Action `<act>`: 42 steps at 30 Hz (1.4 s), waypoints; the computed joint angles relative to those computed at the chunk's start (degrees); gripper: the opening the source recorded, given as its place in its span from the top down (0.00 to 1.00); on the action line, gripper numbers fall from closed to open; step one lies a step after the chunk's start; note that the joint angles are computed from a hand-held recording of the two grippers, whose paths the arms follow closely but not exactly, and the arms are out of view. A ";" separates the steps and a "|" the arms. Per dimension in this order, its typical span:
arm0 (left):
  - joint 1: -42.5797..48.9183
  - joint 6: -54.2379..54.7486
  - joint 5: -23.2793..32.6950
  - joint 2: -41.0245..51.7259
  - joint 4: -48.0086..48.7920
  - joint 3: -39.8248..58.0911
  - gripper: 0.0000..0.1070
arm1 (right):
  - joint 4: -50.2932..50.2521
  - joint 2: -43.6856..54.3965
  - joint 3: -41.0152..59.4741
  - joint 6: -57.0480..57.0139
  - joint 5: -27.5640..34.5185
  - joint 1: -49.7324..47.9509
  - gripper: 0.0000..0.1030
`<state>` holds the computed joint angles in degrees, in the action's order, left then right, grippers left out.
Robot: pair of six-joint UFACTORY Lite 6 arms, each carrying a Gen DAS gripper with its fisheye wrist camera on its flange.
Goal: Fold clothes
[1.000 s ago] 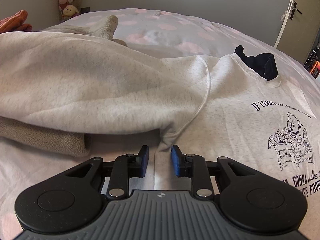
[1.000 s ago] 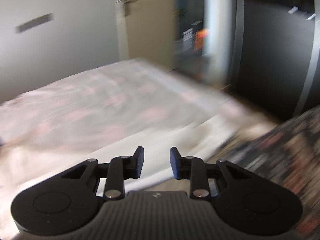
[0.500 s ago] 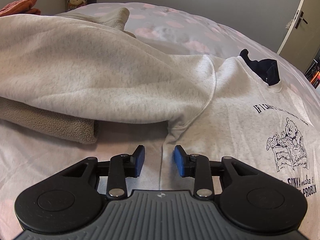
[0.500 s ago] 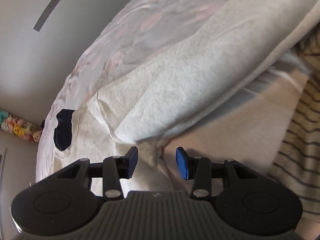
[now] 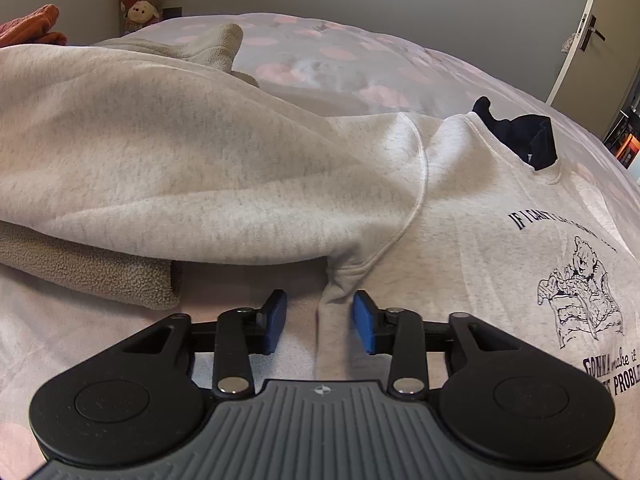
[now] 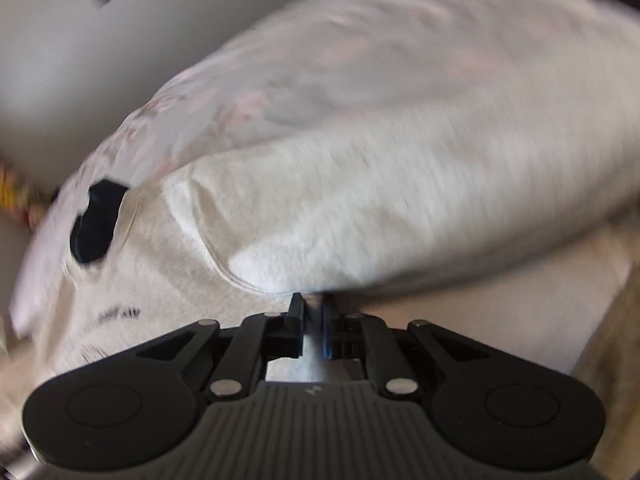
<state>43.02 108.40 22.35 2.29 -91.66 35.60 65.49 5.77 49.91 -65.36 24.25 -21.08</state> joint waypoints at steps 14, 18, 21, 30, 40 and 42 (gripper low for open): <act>-2.51 -11.23 -4.98 -0.87 15.31 1.16 0.77 | -3.21 -5.05 -6.65 -11.33 -1.36 -2.97 0.90; 0.31 -24.62 -1.47 -3.42 29.76 0.62 0.77 | -9.12 -11.97 -12.27 -8.39 4.18 -9.01 0.90; 3.47 -32.92 2.26 -6.24 39.60 -0.60 0.77 | -13.72 -18.12 -16.41 -6.32 8.35 -13.48 0.90; 14.40 -41.73 12.45 -15.23 54.78 -5.41 0.77 | -27.83 -30.15 -22.51 2.34 23.62 -28.73 0.89; 32.86 -43.64 33.18 -15.77 56.88 -2.46 0.57 | -34.34 -30.23 -19.13 2.68 42.92 -54.53 0.62; 31.55 -46.44 33.79 -15.48 59.66 -2.68 0.57 | -34.94 -28.65 -17.96 3.40 43.89 -56.18 0.63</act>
<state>74.57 61.96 56.14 -13.19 -32.00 32.92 30.55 -22.89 31.95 -61.96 68.14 -77.26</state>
